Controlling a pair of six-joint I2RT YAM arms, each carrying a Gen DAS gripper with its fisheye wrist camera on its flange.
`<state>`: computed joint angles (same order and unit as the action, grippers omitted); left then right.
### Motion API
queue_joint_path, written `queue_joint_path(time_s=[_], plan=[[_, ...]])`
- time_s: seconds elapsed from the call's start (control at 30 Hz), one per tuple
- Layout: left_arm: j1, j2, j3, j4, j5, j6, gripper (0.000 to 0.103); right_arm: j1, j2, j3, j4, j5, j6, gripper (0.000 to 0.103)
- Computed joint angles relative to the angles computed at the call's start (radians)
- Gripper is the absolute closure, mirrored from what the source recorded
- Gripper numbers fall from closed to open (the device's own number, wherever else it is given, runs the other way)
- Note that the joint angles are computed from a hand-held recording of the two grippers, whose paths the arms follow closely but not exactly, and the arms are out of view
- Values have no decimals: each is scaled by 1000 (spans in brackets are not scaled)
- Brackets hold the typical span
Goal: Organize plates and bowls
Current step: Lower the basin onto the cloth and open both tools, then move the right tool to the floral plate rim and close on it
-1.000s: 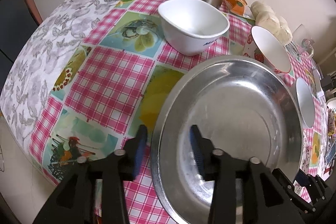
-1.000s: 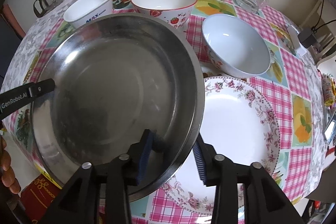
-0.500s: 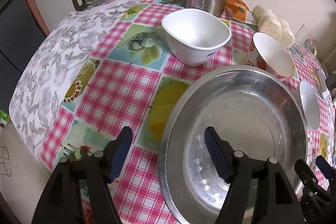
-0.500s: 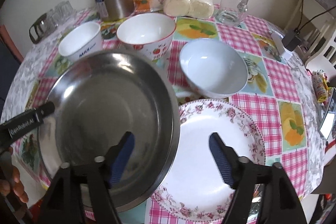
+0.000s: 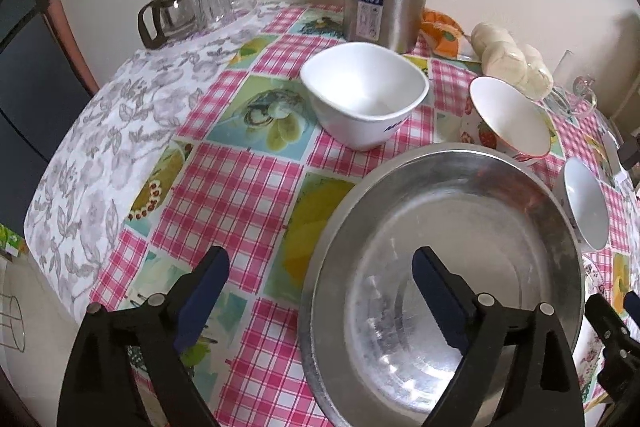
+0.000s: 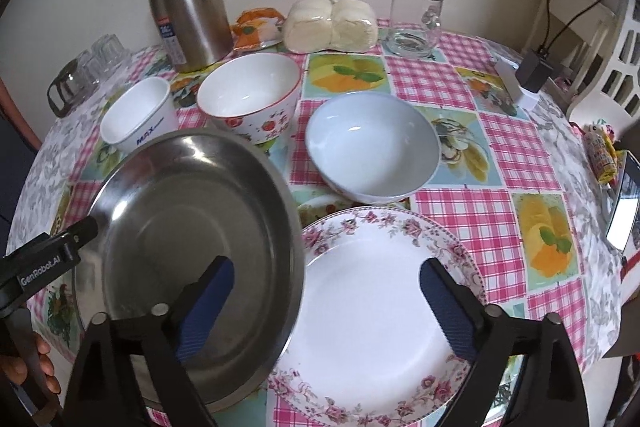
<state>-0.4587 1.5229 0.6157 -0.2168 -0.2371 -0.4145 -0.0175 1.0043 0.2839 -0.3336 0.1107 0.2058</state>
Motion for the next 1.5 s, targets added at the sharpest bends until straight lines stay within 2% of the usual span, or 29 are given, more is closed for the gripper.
queue_joint_path(time_s=[0.17,0.3,0.5,0.63,0.83,1.13,1.3,1.43,1.5], plan=[[-35,-25,-13,22,-38,6,1,-76,-45,-8,-10,-42,-40,0],[-86,-62,-31,60,-85,27,1,-150,-87,-14,-28,-76,-80,0],[-126,-98,-46,112,-55,54,1,-441,-124,-13,-52,-215,-217,0],[-151,-103,-45,142,-15,55,1,-665,-44,10,-33,-277,-330,0],[-238,-92,-24,201,-2,43,1,-871,107,53,5,-362,-424,0],[-423,105,173,137,26,66,1,-906,295,63,84,-325,-479,0],[-492,238,325,24,59,69,1,-893,384,63,125,-303,-484,0],[-497,272,347,18,82,17,1,-894,472,79,147,-266,-463,0],[-494,274,321,56,91,4,1,-899,500,86,152,-267,-461,0]])
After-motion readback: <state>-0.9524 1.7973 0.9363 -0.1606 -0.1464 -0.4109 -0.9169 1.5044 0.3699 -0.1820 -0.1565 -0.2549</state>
